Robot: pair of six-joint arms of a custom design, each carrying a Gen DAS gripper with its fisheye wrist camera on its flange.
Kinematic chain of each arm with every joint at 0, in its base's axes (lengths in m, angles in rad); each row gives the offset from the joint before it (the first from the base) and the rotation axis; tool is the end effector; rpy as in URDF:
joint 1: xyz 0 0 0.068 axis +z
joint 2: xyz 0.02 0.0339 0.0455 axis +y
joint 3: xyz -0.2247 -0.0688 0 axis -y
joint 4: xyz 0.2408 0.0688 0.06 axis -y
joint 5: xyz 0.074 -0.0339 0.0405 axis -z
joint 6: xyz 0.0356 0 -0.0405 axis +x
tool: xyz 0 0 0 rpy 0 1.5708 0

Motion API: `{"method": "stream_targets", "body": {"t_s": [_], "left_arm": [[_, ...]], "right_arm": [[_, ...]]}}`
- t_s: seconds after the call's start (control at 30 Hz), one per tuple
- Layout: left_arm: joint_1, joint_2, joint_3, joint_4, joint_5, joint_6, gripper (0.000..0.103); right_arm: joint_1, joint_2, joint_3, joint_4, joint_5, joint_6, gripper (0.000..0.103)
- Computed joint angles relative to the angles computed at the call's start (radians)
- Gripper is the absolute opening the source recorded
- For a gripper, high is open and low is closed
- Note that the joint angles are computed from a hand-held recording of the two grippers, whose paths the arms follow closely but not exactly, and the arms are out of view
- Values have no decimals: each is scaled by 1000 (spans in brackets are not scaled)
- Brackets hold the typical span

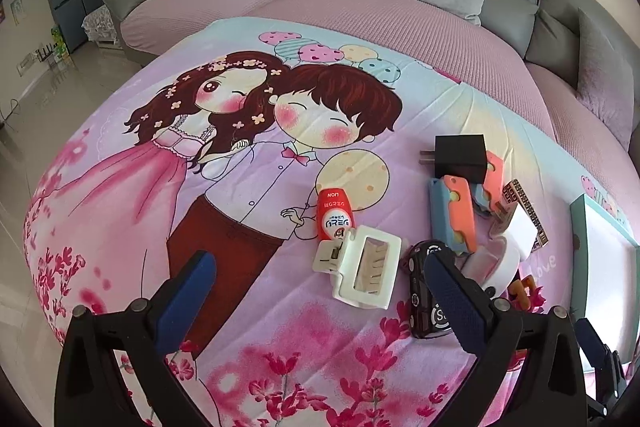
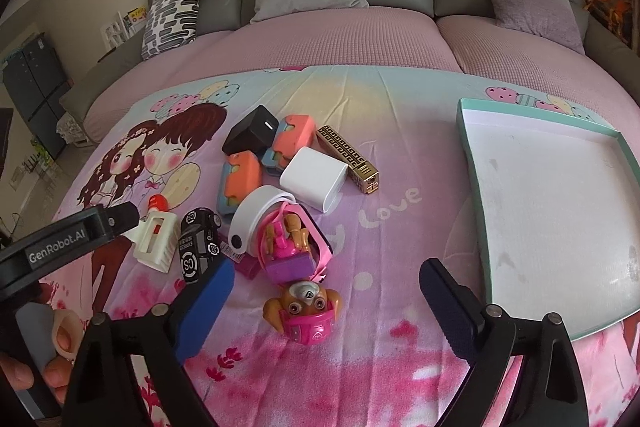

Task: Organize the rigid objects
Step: 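Grasp the cream hair clip with the left tool while the right tool grasps the pink pup figure, then carry the clip with the left tool into the tray while the right tool carries the figure there, both open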

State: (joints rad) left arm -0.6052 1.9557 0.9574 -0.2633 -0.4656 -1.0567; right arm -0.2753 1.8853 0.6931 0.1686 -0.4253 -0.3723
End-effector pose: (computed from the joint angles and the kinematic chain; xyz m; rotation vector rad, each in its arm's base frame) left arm 0.2702 -0.1675 0.0511 -0.6735 2.5046 0.1160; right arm 0.2827 -0.0646 0.0347 -0.2703 2.4694 0.2862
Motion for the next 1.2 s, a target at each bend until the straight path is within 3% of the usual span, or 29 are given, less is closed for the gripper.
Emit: {"method": "stream_targets", "body": {"t_s": [0.57,0.63,0.83,0.93,1.2], "left_arm": [[12,154,106,-14,18,39,95],[9,163,119,-13,17,51,83],[15,198,144,11,60,83,62],[11,201,147,20,59,92,57],[10,161,110,38,41,83,57]], "right_arm": [[24,114,62,17,-30,20,72],[27,129,68,23,-30,21,68],[28,172,104,8,-44,22,46],[29,175,104,13,-52,22,42],[25,142,74,38,-73,27,31]]}}
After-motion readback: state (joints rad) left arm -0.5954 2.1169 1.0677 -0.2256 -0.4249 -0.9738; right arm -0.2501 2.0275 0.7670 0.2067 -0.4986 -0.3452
